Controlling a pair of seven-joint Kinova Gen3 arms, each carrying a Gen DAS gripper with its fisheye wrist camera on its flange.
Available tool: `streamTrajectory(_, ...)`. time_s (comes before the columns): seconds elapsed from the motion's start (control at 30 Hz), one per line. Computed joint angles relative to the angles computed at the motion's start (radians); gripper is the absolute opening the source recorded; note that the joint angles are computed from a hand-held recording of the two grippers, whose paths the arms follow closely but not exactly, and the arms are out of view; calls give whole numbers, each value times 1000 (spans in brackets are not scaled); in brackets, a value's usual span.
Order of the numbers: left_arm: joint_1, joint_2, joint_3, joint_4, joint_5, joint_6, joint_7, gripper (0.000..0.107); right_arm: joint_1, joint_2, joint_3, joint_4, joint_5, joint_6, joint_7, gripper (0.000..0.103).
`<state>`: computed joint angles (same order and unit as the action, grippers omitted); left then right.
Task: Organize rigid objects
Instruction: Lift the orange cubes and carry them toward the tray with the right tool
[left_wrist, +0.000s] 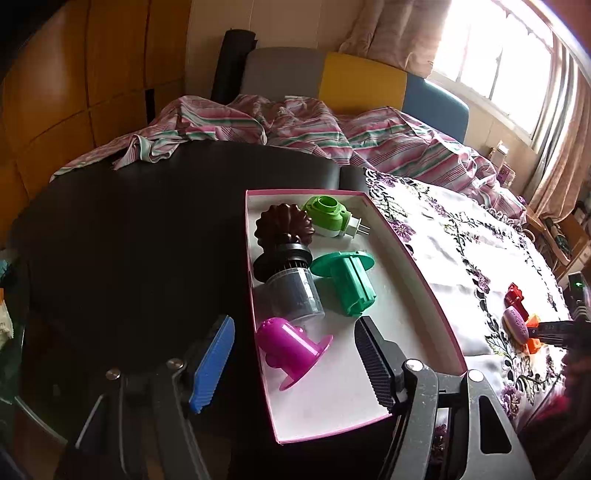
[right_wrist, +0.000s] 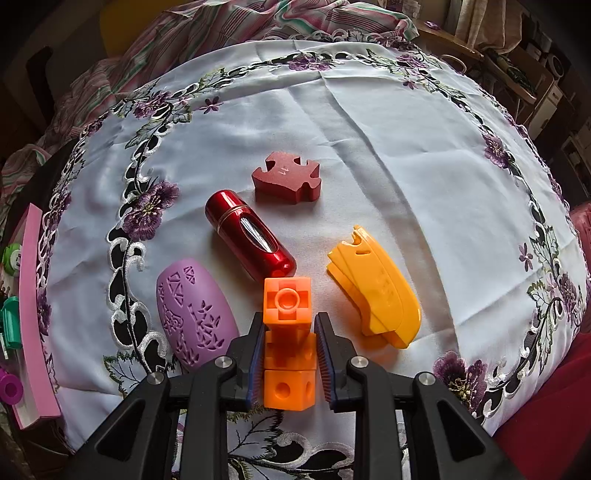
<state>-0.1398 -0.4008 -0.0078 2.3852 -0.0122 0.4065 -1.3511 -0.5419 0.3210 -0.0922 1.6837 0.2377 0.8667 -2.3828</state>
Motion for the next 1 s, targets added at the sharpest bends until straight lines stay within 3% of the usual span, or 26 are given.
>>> streamTrajectory(0.33, -42, 2, 57, -1, -33, 10, 46, 68, -3, -30, 4, 26, 26, -39, -59, 25)
streamTrajectory(0.47, -35, 4, 49, -1, -38, 12, 56, 68, 52, -48, -2, 65, 17, -128, -14, 25)
streamTrajectory(0.73, -53, -6, 70, 1, -68, 11, 88, 68, 28, -84, 3, 101, 30, -264, -12, 25)
streamTrajectory(1.0, -52, -21, 57, 2, -75, 15, 90, 68, 4, -91, -52, 62, -27, -299, 87, 25)
